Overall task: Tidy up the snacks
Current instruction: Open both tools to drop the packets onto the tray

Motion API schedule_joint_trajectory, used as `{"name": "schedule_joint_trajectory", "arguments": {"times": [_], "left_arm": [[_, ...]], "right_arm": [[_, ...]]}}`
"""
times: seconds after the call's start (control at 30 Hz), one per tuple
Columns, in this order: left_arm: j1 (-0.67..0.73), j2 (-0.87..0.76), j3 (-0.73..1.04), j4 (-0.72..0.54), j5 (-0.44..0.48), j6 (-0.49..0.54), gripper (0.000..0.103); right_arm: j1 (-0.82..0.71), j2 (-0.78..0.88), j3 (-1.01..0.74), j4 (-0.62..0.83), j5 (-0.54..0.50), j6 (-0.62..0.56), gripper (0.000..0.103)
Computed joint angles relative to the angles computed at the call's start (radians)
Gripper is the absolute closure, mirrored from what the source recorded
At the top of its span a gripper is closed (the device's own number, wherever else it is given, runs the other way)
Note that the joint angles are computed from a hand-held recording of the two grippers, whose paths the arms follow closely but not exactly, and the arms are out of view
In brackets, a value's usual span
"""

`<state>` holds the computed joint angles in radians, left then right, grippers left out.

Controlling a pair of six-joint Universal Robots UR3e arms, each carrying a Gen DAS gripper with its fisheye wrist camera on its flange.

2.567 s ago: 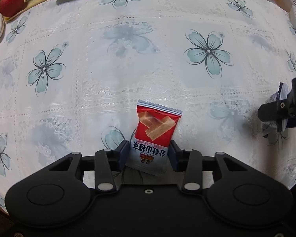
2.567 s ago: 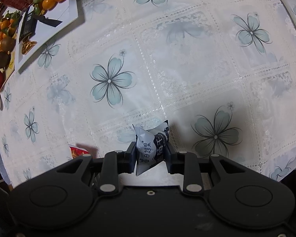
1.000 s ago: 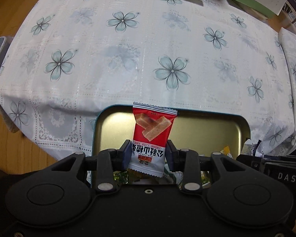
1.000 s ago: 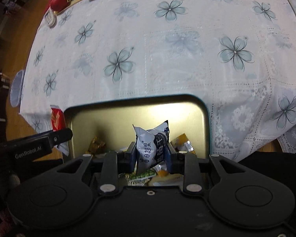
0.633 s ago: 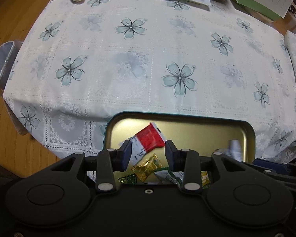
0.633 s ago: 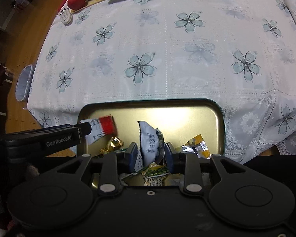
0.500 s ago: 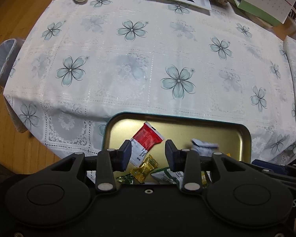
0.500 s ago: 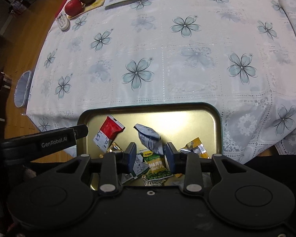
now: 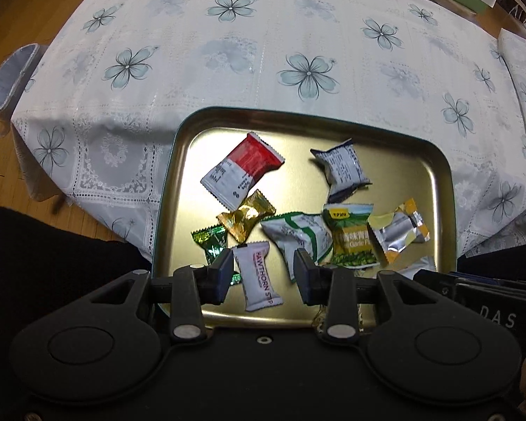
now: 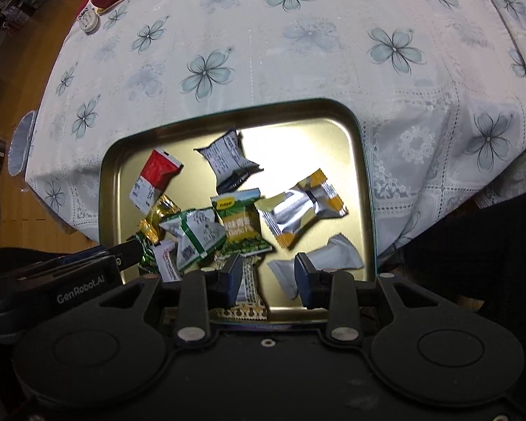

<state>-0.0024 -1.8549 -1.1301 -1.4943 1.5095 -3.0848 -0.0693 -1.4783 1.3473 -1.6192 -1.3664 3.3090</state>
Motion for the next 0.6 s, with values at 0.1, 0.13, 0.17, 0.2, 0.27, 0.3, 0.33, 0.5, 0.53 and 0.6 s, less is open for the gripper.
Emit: {"name": "schedule_joint_trajectory", "arguments": {"times": [0.1,0.13,0.17,0.2,0.27,0.3,0.33,0.5,0.53,0.6], "left_arm": [[-0.025,0.106,-0.182,0.116,0.039,-0.016,0.057],[-0.031,0.14,-0.236,0.148,0.048,-0.019,0.057],[-0.038,0.166,-0.279,0.173,0.056,-0.023,0.057],[-0.05,0.195,-0.331,0.208,0.07,-0.028,0.057],[-0.073,0.241,-0.419,0.279,0.102,-0.041,0.057],[-0.083,0.259,-0.454,0.308,0.116,-0.044,0.057],[-0.089,0.277,-0.49,0.334,0.122,-0.041,0.056],[-0.078,0.355,-0.626,0.401,0.09,-0.028,0.056],[-0.082,0.37,-0.651,0.419,0.094,-0.028,0.056],[-0.088,0.403,-0.702,0.456,0.102,-0.026,0.056]], "right_arm": [[-0.022,-0.114,0.176,-0.081,0.01,0.0,0.068],[-0.028,-0.149,0.229,-0.108,0.011,0.002,0.068],[-0.03,-0.191,0.291,-0.142,0.005,0.004,0.068],[-0.031,-0.224,0.338,-0.168,-0.002,0.004,0.068],[-0.027,-0.296,0.439,-0.226,-0.02,0.005,0.068],[-0.027,-0.328,0.481,-0.25,-0.025,0.007,0.068],[-0.027,-0.363,0.523,-0.271,-0.028,0.004,0.068],[-0.001,-0.495,0.67,-0.329,-0.051,0.014,0.068],[0.003,-0.517,0.691,-0.335,-0.053,0.019,0.068],[0.006,-0.557,0.727,-0.346,-0.056,0.023,0.068]]}}
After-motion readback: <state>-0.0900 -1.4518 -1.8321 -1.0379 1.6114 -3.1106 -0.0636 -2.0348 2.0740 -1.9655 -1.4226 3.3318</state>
